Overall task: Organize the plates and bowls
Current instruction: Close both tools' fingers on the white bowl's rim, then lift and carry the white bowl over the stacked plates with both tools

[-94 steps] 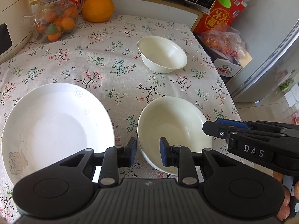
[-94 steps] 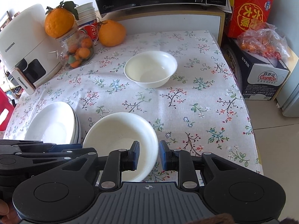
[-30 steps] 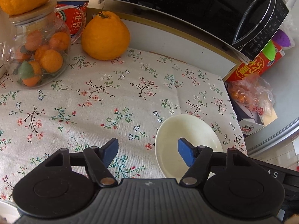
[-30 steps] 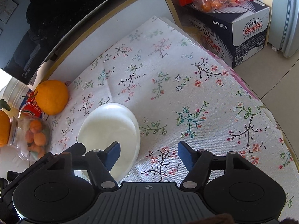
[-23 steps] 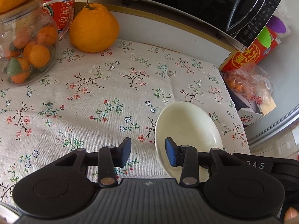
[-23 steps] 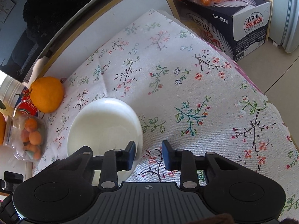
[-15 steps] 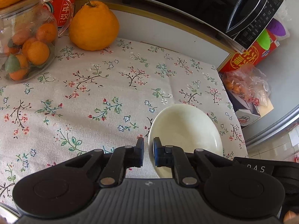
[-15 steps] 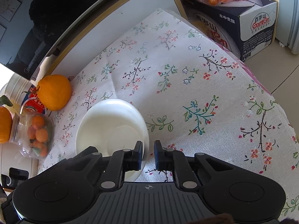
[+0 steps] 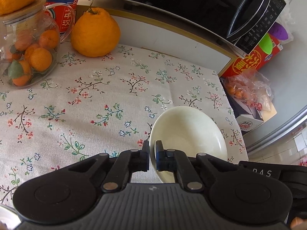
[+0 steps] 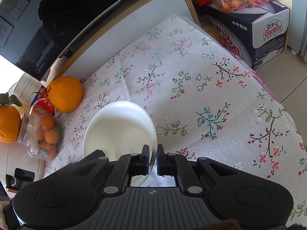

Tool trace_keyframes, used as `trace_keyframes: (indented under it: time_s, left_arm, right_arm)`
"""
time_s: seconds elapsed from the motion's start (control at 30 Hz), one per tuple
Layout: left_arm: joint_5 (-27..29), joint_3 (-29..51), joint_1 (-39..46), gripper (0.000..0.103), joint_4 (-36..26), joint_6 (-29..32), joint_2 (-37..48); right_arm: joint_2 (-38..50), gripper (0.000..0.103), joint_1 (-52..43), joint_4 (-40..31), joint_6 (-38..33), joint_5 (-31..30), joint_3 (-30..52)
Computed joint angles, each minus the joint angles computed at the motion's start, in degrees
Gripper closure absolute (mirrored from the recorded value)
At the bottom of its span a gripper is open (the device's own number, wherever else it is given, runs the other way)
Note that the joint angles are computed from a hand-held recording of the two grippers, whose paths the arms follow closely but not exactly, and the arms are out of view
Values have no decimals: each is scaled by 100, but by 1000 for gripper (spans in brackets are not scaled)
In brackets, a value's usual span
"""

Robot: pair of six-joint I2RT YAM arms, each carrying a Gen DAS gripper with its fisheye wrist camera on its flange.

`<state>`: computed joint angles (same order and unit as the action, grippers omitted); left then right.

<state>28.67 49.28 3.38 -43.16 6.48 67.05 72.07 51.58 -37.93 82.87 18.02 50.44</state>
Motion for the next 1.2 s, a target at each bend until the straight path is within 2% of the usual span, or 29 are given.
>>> trace_keyframes:
  time_s: [0.47,0.73,1.03,1.2]
  left_arm:
    - [-119,-87,-131,96,-200,113,-580]
    - [-165,-92,-138,95,-511,257,-1046]
    - [106,0,260,94,-938,489,-1171]
    - [387,76,585,94,-1287,824,-1275]
  right_arm:
    - [-84,95,265,-555,136,420,330]
    - [-69,94,511,-981,181,706,635]
    - [-104,94,997,-1380,317,1092,999]
    - [88,94,1253,-1742,275,1322,1310]
